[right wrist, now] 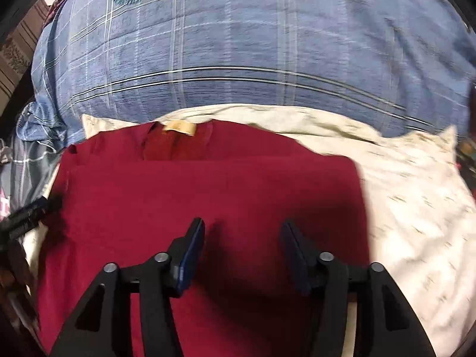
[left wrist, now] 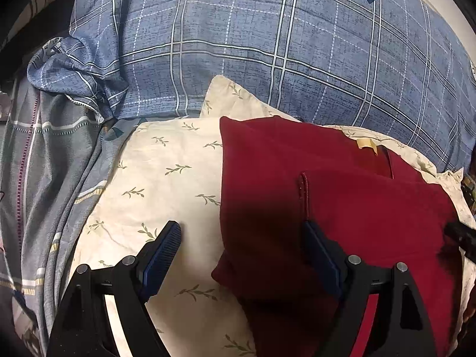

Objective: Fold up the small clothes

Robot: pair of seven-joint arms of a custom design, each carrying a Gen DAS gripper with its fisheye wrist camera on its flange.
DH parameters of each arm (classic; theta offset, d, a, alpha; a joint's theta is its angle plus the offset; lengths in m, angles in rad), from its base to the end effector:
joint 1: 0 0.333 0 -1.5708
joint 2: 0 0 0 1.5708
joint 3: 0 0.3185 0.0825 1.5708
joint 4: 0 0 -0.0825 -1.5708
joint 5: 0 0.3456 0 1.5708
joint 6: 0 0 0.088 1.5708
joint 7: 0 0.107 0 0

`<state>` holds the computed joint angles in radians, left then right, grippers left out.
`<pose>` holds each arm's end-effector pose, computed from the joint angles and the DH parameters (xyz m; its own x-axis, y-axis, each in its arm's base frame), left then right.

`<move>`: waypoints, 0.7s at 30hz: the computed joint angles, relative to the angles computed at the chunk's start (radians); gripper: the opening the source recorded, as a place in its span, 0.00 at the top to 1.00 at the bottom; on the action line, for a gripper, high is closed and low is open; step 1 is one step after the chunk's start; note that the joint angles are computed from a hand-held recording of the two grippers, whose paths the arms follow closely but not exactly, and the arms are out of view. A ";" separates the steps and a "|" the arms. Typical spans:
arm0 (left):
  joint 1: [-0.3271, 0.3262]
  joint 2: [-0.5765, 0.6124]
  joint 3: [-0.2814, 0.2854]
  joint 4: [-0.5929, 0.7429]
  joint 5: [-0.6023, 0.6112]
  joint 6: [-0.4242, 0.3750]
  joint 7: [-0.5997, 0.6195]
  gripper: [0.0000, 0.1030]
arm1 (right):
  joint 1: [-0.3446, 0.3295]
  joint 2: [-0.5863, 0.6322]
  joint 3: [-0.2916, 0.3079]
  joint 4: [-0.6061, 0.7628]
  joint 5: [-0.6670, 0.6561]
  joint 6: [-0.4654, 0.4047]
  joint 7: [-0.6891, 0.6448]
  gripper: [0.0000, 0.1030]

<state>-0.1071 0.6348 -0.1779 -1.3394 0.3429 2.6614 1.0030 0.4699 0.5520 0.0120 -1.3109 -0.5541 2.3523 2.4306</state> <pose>0.7176 -0.1802 0.4583 0.0498 -0.9863 0.1570 -0.7590 -0.1395 -0.6360 0.6429 0.3254 0.4893 -0.0989 -0.9941 0.0438 -0.7828 0.0505 -0.6202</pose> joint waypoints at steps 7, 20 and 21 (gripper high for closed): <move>0.018 -0.071 -0.008 -0.119 0.004 0.057 -0.019 0.19 | -0.049 -0.071 0.014 -0.132 0.038 0.052 0.048 0.40; 0.107 -0.389 -0.075 -0.549 -0.118 0.162 0.083 0.19 | -0.084 -0.252 0.054 -0.402 0.059 0.176 0.143 0.32; 0.114 -0.420 -0.082 -0.594 -0.145 0.171 0.103 0.19 | -0.089 -0.263 0.062 -0.425 0.070 0.192 0.137 0.32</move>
